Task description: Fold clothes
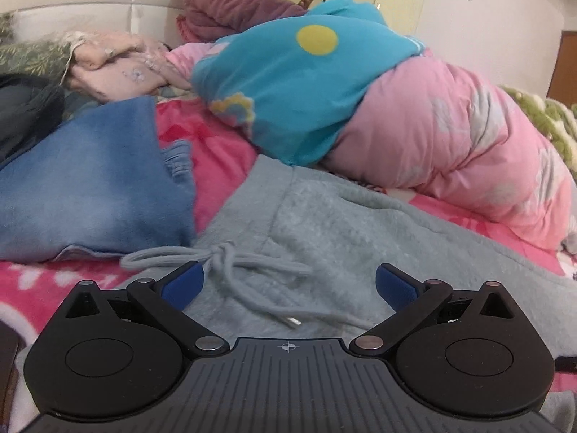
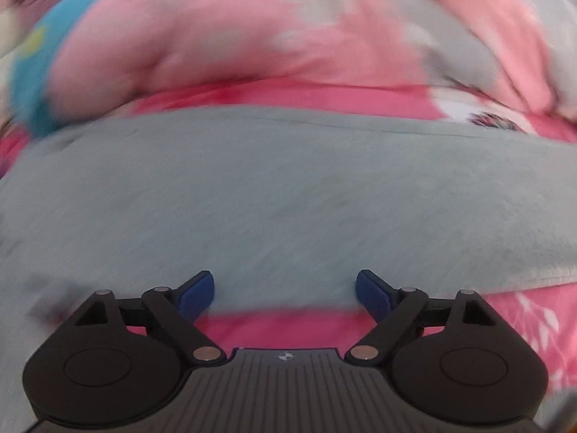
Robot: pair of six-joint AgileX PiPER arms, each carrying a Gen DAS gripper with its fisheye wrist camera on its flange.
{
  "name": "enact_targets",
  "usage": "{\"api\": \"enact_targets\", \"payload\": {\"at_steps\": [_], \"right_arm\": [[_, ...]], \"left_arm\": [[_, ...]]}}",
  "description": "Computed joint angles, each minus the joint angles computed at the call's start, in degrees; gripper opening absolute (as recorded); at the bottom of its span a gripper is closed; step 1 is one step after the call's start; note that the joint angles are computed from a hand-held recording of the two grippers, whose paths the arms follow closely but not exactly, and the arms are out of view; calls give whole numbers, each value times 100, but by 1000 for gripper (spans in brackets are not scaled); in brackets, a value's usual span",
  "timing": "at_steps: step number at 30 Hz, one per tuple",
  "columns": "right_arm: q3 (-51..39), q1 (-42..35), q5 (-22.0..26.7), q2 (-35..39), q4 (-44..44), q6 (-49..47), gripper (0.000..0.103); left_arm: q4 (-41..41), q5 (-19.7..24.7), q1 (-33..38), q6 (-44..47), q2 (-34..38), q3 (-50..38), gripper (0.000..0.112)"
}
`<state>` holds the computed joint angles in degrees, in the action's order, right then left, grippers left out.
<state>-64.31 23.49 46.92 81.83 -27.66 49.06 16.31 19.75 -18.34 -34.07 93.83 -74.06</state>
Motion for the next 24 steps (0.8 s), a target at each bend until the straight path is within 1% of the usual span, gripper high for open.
{"api": "enact_targets", "payload": {"at_steps": [1, 3, 5, 7, 9, 10, 11, 13, 14, 15, 16, 18, 19, 20, 21, 22, 24], "right_arm": [[-198, 198, 71, 38, -130, 16, 88], [-709, 352, -83, 447, -521, 236, 89], [-1276, 433, -256, 922, -904, 437, 89], [-1875, 395, -314, 1608, -1025, 631, 89], [-2498, 362, -244, 2329, -1072, 773, 86], [-2710, 411, -79, 2597, -947, 771, 83], [-2883, 493, 114, 2831, -801, 799, 79], [-2671, 889, 211, 2731, -1111, 1078, 79], [-2472, 1048, 106, 2568, -1108, 1031, 79], [-2261, 1147, -82, 2356, -876, 803, 79], [-2148, 1194, -209, 2165, -421, 358, 79], [-2104, 1241, -325, 1919, 389, -514, 76], [-2206, 1241, -321, 1889, 608, -835, 75], [-2399, 1238, -307, 1940, 597, -928, 75], [-2679, 1230, -261, 2088, 357, -791, 75], [-3072, 1174, -183, 2341, 111, -632, 75], [-3926, 979, 14, 2968, -25, -455, 74]], "left_arm": [[-200, -40, 57, 201, -20, 45, 102], [-262, -117, 100, 366, -64, 164, 102], [-84, -195, 90, 336, -119, 297, 102], [334, -203, 51, 53, -172, 389, 102], [855, -87, 21, -420, -185, 392, 102], [823, -65, 55, -412, -185, 379, 102], [563, -91, 136, -222, -188, 366, 103], [23, -128, 295, 173, -183, 320, 102], [-114, -117, 343, 261, -166, 281, 103], [-233, -91, 379, 331, -142, 233, 102], [-337, -56, 408, 386, -113, 180, 102], [-399, -30, 438, 382, -70, 115, 102], [-402, -35, 447, 364, -63, 106, 102], [-381, -39, 452, 336, -62, 113, 102], [-347, -42, 455, 304, -65, 130, 102], [-266, -42, 453, 233, -74, 154, 102], [-79, -21, 453, 58, -99, 202, 102]]}}
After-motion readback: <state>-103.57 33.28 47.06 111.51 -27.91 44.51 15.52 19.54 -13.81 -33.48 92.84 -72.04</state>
